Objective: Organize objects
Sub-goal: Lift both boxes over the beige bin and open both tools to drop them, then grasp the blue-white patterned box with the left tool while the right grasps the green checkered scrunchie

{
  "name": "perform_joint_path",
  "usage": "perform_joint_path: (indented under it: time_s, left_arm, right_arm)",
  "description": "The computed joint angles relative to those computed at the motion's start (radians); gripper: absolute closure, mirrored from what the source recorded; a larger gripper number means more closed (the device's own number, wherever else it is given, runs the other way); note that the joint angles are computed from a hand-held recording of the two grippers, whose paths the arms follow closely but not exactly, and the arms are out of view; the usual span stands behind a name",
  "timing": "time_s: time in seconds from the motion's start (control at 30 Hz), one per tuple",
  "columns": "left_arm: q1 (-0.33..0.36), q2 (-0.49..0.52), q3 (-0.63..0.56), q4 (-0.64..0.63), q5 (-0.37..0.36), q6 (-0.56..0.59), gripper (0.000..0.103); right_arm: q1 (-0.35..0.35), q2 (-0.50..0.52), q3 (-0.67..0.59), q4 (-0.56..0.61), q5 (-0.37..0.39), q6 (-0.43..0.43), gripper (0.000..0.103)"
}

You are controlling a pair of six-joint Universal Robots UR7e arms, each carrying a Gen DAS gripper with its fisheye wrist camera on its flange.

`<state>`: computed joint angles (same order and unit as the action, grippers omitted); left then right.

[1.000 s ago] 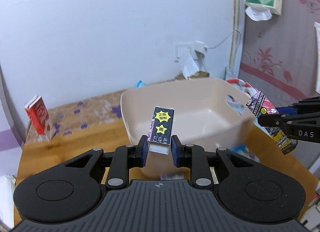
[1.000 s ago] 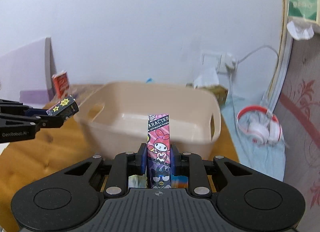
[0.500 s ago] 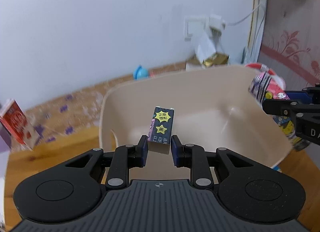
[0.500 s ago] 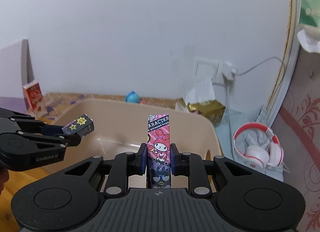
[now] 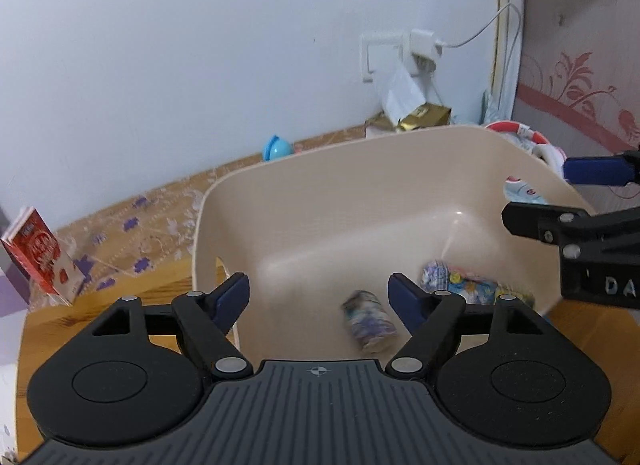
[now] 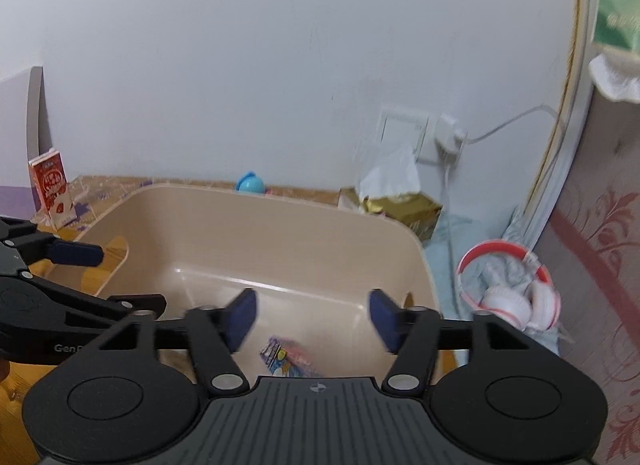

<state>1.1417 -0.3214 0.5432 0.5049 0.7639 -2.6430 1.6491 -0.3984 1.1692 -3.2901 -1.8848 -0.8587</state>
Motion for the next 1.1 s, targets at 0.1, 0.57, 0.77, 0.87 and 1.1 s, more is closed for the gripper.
perform_joint_path:
  time_s: [0.1, 0.57, 0.77, 0.87, 1.1]
  left_arm:
    - [-0.015, -0.065, 0.121, -0.074, -0.009, 0.003, 0.022]
    - [-0.057, -0.253, 0.503, -0.248, -0.082, -0.043, 0.012]
    - [-0.043, -0.235, 0.519, -0.176, -0.087, -0.142, 0.012]
    - [-0.028, -0.205, 0.493, -0.116, -0.081, -0.191, 0.012]
    - [0.009, -0.127, 0.404, -0.009, -0.076, -0.260, 0.012]
  right_arm:
    - [0.001, -0.033, 0.067, -0.066, 0.019, -0.011, 0.016]
    - [-0.001, -0.155, 0.341, -0.188, 0.026, 0.022, 0.000]
    - [-0.024, -0.169, 0.392, -0.150, 0.005, 0.042, 0.000]
    - [-0.037, -0.168, 0.396, -0.124, -0.001, 0.063, 0.000]
    - [-0.059, -0.137, 0.373, -0.087, -0.026, 0.089, 0.000]
